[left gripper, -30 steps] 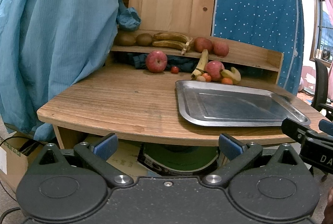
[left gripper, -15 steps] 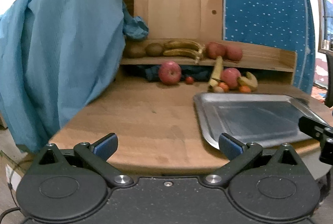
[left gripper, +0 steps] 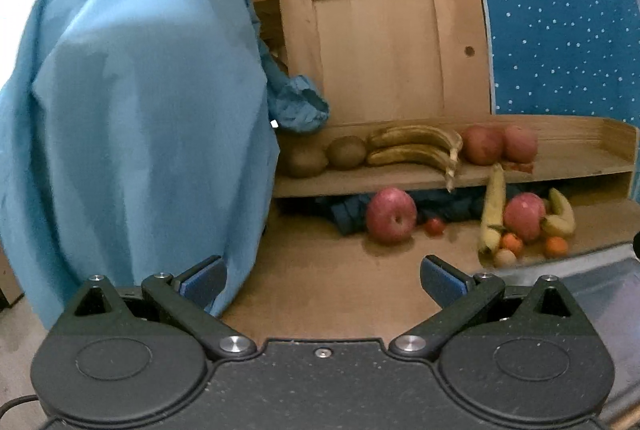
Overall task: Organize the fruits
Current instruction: 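Move the left gripper to the red apple while the right gripper approaches the cherry tomato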
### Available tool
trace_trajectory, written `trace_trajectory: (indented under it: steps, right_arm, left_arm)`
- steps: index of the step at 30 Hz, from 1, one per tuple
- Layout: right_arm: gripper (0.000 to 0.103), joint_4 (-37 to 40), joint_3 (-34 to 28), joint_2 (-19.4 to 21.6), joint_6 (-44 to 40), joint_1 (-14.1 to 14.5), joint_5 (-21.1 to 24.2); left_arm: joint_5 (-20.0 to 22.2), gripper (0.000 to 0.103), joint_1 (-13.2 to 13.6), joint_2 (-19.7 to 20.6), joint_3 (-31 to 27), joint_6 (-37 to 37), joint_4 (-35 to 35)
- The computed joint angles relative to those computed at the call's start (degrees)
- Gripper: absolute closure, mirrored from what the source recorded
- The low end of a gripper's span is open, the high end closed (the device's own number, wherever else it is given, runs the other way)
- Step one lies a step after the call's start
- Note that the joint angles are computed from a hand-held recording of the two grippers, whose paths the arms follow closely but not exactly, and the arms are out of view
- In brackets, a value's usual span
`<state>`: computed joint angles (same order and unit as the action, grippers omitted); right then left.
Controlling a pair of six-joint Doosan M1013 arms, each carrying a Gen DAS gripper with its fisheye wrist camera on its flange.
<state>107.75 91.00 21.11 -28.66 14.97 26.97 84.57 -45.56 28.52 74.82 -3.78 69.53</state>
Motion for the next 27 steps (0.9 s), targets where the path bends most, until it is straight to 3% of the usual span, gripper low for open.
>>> trace_trajectory:
  steps: [7,12,23,27]
  right_arm:
    - [0.000,-22.8,-8.4,4.3,21.0,1.6,-2.6]
    - [0.000,-35.4,-14.0,7.6,31.7,2.4,-1.2]
    - [0.001,-53.0,-29.6,15.9,38.3,4.6,14.3]
    - [0.008,-57.7,-34.7,18.8,40.6,5.8,17.7]
  left_arm:
    - [-7.1,0.001,4.4,0.9,-2.4,6.7,-1.2]
    - [-12.5,0.001,7.4,1.9,-3.9,11.5,-3.0]
    - [-18.9,0.001,12.6,3.2,-5.2,17.7,-7.3]
    - [-21.7,0.001,13.9,3.3,-5.0,18.4,-9.5]
